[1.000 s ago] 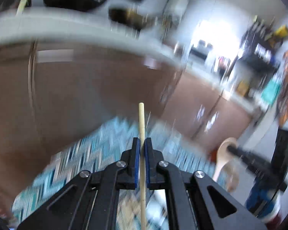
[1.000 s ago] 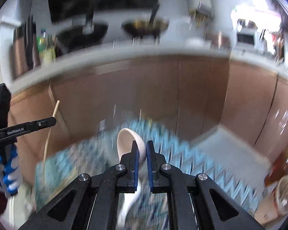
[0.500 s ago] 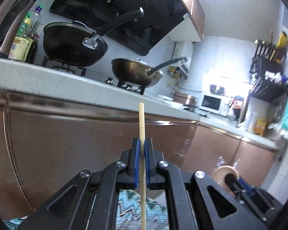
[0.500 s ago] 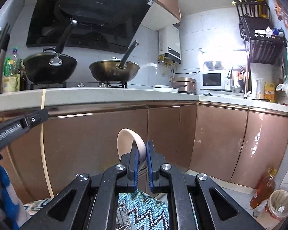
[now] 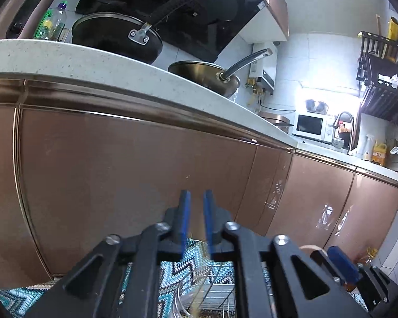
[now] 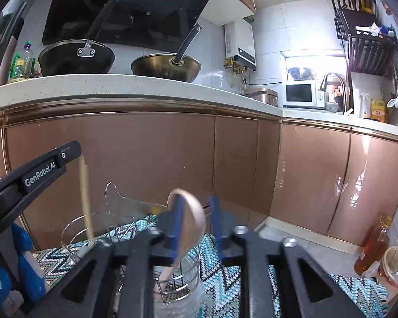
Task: Organize utensils
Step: 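Carry chopstick with left gripper while right gripper carries pink spoon, both releasing into the wire holder, then lift both open grippers away from the wire holder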
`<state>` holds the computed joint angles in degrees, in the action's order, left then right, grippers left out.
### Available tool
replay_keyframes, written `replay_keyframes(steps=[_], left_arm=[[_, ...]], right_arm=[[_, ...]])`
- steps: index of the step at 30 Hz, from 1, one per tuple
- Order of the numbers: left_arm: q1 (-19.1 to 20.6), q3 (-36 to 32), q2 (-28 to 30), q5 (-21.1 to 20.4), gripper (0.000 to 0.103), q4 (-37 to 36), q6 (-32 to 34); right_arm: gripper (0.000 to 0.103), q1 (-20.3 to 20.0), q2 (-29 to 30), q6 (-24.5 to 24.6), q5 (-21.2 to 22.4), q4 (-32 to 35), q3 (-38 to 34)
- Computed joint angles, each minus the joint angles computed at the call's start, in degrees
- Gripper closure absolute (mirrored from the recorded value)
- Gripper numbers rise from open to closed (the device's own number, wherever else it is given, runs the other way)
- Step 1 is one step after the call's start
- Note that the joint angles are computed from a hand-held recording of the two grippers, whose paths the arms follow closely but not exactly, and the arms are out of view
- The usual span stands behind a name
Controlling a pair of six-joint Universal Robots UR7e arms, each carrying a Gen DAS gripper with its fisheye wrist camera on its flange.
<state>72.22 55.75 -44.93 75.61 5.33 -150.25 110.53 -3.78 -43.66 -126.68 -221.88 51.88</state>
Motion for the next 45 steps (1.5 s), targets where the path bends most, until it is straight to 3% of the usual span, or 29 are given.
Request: replay_keyframes(steps=[2, 7, 10, 12, 17, 25, 39, 45], left_arm=[[0.0, 0.1, -0.6, 0.0, 0.072, 0.9, -0.8], [-0.6, 3.2, -4.4, -1.3, 0.068, 1.2, -2.3], [-1.6, 6.8, -8.0, -3.5, 0.063, 0.9, -1.6], [-2.3, 8.9, -10.2, -5.1, 0.059, 1.7, -1.1], [-2.9, 15.1, -16.2, -6.5, 0.051, 3.3, -0.8], [-3.4, 20.3, -22.9, -6.7, 0.047, 6.8, -2.6], [-5.9, 25.0, -32.7, -6.0, 0.046, 12.0, -3.1], [-6.5, 25.5, -35.0, -6.2, 0.046, 14.0, -3.1]], right_arm=[[0.063, 0.4, -0.1, -0.1, -0.3, -0.2, 0.1], [0.049, 1.9, -1.7, -0.3, -1.6, -3.2, 2.6], [0.037, 3.4, -3.9, 0.0, -2.2, -6.2, 5.9], [0.022, 4.6, -5.6, 0.4, -2.7, -7.9, 8.6], [0.006, 7.7, -10.3, 3.4, -5.6, -10.7, 16.2], [0.0, 13.3, -11.9, 0.1, -11.8, -16.5, 19.3], [0.0, 20.6, -15.8, -3.3, -11.0, -26.3, 26.1], [0.0, 22.2, -16.9, -2.8, -11.8, -26.8, 28.5]])
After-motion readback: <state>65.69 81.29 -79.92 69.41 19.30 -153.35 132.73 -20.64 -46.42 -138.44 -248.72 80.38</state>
